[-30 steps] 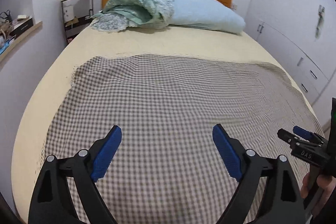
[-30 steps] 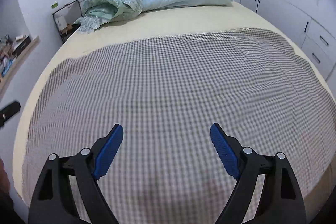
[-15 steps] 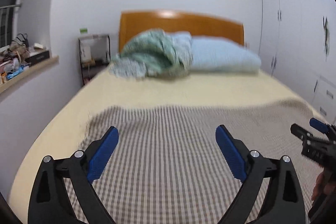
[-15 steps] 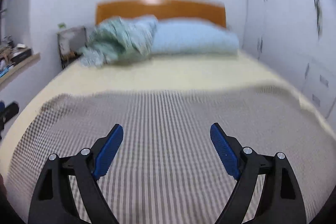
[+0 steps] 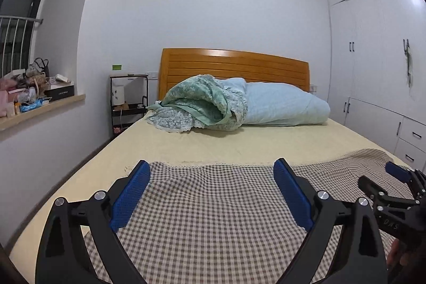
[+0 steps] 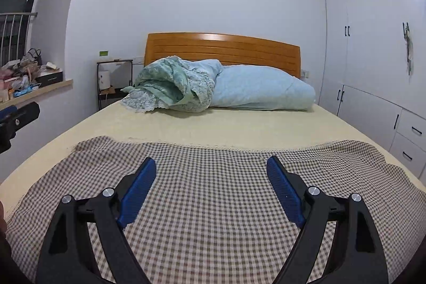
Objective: Collect trash
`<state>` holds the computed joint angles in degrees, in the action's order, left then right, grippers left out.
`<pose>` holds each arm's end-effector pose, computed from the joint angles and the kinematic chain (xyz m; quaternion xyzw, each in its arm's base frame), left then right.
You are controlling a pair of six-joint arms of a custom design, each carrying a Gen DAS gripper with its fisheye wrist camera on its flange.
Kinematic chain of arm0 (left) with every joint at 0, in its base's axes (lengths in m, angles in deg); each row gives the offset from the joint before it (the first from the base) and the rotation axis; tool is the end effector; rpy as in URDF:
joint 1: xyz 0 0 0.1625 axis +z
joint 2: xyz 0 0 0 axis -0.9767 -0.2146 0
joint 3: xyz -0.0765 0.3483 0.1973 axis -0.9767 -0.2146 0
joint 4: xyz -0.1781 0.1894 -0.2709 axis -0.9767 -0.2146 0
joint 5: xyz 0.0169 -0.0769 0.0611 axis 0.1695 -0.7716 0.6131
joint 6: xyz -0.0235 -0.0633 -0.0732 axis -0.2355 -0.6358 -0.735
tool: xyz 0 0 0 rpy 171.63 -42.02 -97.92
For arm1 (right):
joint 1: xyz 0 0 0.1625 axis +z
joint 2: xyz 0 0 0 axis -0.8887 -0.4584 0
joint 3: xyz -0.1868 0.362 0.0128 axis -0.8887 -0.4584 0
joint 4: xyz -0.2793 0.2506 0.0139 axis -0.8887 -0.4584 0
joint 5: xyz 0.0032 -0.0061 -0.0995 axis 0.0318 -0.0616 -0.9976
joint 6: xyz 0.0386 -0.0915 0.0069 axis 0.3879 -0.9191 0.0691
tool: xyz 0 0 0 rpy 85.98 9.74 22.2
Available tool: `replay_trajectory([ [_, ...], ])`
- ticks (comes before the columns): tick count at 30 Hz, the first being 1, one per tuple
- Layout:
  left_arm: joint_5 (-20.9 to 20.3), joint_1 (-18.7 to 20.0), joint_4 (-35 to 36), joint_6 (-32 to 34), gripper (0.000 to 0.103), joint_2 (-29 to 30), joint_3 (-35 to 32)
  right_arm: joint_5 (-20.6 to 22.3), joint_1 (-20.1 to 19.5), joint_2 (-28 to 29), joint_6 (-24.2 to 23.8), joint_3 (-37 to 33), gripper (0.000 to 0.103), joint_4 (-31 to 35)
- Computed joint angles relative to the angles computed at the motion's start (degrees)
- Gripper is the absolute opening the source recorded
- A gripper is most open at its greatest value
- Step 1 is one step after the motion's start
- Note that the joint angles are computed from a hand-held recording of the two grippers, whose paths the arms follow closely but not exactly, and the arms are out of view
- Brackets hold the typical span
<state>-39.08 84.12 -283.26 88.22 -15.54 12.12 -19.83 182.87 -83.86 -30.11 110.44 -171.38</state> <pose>-0.4917 -0.2776 0.3016 -0.0074 0.6414 -0.6391 0.4244 0.3376 -0.3684 0.4411 0.4684 -0.7649 0.4130 0.1580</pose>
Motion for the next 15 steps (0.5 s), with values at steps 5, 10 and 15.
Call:
replay_trajectory([
  [5, 4.5, -4.9, -1.9, 4.6, 0.094, 4.2, -4.4, -0.8, 1.6, -6.5, 2.9, 0.1, 0.082, 9.4],
  [10, 9.9, -11.8, -3.3, 6.8, 0.096, 9.7, -11.1, -2.4, 4.5, -14.9, 6.3, 0.7, 0.088, 16.8],
  [15, 14.8, -17.7, -1.3, 7.9, 0.096, 16.1, -21.1, -4.8, 8.4, -22.5, 9.7, 0.0, 0.088, 27.0],
])
